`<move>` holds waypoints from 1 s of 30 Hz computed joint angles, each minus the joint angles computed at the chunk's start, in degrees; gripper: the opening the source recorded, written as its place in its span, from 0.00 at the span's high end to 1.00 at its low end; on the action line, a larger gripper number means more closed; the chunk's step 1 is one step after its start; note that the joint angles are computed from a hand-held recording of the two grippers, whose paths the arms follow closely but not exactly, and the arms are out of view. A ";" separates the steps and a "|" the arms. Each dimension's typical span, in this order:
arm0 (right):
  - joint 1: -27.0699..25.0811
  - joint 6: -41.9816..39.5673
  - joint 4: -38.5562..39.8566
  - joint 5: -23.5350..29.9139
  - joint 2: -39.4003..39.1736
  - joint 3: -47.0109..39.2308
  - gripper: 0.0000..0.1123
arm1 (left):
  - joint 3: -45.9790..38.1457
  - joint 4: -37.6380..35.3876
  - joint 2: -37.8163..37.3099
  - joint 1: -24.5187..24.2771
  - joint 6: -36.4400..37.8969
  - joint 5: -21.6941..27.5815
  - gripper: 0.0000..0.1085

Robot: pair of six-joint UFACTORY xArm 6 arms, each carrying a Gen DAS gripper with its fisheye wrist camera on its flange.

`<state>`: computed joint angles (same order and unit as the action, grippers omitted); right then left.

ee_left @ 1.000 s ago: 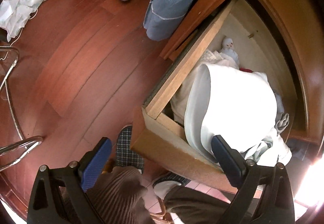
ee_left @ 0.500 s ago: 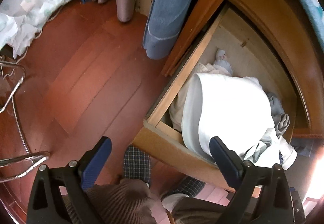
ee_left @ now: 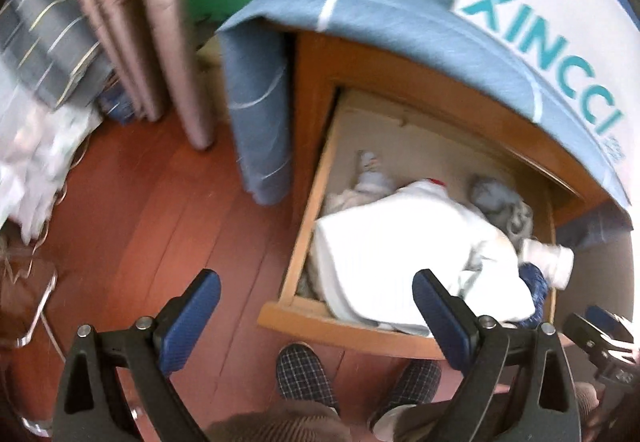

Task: Take underwear out of drawer
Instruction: 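Reach the left tool toward the white bra while the right tool grasps the folded white garment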

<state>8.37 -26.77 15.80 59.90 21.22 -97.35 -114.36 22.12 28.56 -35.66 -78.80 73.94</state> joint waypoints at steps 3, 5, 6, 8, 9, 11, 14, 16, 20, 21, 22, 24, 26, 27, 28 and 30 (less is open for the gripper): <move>1.33 1.29 -0.66 2.88 1.40 -2.23 0.09 | 2.62 -1.16 -1.57 0.83 1.80 -3.01 0.09; 2.08 2.06 -0.24 4.80 2.42 -3.78 0.09 | 3.65 -2.45 -2.05 1.63 2.57 -4.14 0.09; 2.57 2.72 -0.22 6.02 3.26 -4.99 0.09 | 4.27 -2.73 -2.34 1.89 2.77 -4.24 0.09; 3.93 4.20 -1.28 7.46 4.84 -7.10 0.09 | 5.47 -3.34 -2.85 2.26 3.86 -4.50 0.09; 4.59 5.07 -2.29 8.16 5.57 -8.09 0.09 | 5.41 -3.67 -2.60 2.42 4.62 -4.40 0.09; 5.92 6.49 -3.34 10.52 7.59 -10.96 0.09 | 5.24 -4.01 -2.34 2.61 5.89 -3.97 0.09; 7.50 9.01 -5.13 12.53 10.07 -14.16 0.10 | 6.42 -4.40 -2.78 3.14 7.16 -4.75 0.09; 8.27 10.21 -6.14 12.95 11.49 -15.78 0.10 | 6.48 -4.41 -2.82 3.36 7.67 -4.63 0.09; 10.07 12.50 -9.20 13.98 14.94 -19.30 0.10 | 5.13 -5.33 -1.74 3.72 10.78 -3.97 0.09; 10.26 12.76 -9.36 14.25 15.49 -19.71 0.10 | 4.03 -5.42 -0.95 3.69 11.70 -3.09 0.09; 10.50 12.93 -9.75 14.40 15.98 -20.00 0.10 | 3.43 -5.32 -0.49 3.65 12.38 -2.79 0.09; 11.15 13.47 -11.58 14.26 16.95 -20.26 0.11 | 2.26 -5.51 0.43 3.57 13.71 -2.70 0.09; 11.25 13.72 -12.94 14.27 17.57 -20.11 0.30 | 1.25 -6.03 1.22 3.65 14.86 -2.76 0.09; 10.95 13.92 -12.47 14.96 18.19 -20.89 0.30 | 0.75 -6.35 1.60 3.75 15.54 -2.86 0.09; 10.42 14.09 -11.11 15.30 18.43 -21.17 0.34 | 0.28 -6.56 1.97 3.79 16.06 -3.01 0.09; 9.63 13.74 -9.69 14.82 18.01 -20.67 0.38 | -1.60 -6.92 3.28 3.89 17.34 -2.67 0.09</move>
<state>18.00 -13.02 6.11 74.71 39.23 -118.02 -115.96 15.20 31.85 -31.77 -61.46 71.27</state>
